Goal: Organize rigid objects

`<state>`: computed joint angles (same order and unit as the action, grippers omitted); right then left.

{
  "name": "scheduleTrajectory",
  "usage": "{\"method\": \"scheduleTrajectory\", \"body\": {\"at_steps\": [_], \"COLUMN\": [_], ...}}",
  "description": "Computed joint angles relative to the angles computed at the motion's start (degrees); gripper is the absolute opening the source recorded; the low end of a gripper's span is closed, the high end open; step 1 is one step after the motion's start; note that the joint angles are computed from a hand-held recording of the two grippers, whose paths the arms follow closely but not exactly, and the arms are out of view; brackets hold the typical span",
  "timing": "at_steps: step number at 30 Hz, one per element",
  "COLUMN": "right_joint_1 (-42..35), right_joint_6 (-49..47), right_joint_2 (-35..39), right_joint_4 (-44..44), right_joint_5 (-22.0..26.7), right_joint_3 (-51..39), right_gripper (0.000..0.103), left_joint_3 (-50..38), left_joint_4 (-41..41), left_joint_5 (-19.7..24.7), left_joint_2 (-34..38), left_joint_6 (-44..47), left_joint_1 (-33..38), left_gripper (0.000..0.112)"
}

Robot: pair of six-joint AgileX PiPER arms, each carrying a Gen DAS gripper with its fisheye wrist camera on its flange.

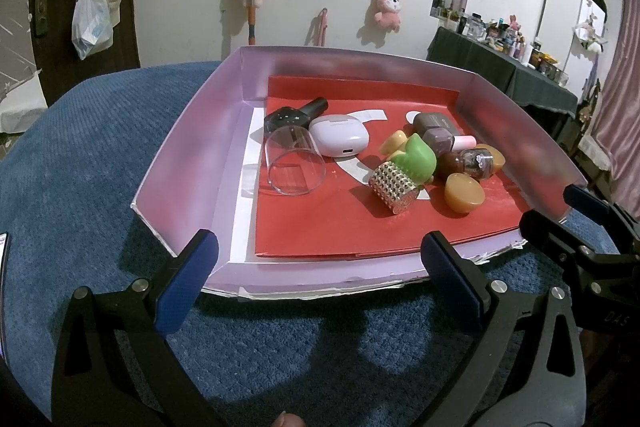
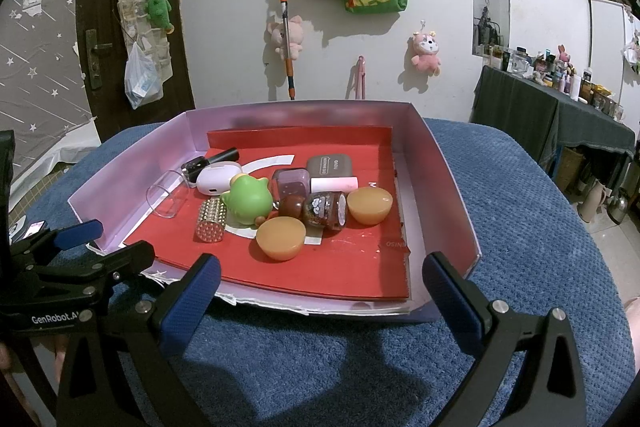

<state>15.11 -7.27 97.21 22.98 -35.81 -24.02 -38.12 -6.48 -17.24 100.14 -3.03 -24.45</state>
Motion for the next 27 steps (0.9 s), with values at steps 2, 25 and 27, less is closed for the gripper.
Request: {"method": "scheduleTrajectory", "body": {"at_steps": [2, 25, 27], "right_joint_1": [0.0, 0.7, 1.8], "right_joint_6": [0.0, 4.2, 2.9], "right_joint_2": [0.0, -3.0, -5.5], "right_joint_4": [0.0, -2.7, -0.8], "right_joint_5": [0.0, -1.5, -1.6], "right_joint_3": [0.0, 3.3, 4.7], "right_gripper": [0.103, 0.103, 0.103], "left_joint_3": [0.0, 1.3, 2.8], "left_joint_4": [0.1, -0.9, 1.2], "left_joint_5": [0.1, 0.6, 0.3], "left_joint_2": [0.0, -2.2, -3.8], "left_joint_6": [-0.1, 1.3, -0.8], "left_joint_1": [0.0, -0.5, -0.7], "left_gripper": [0.103, 0.103, 0.103]}}
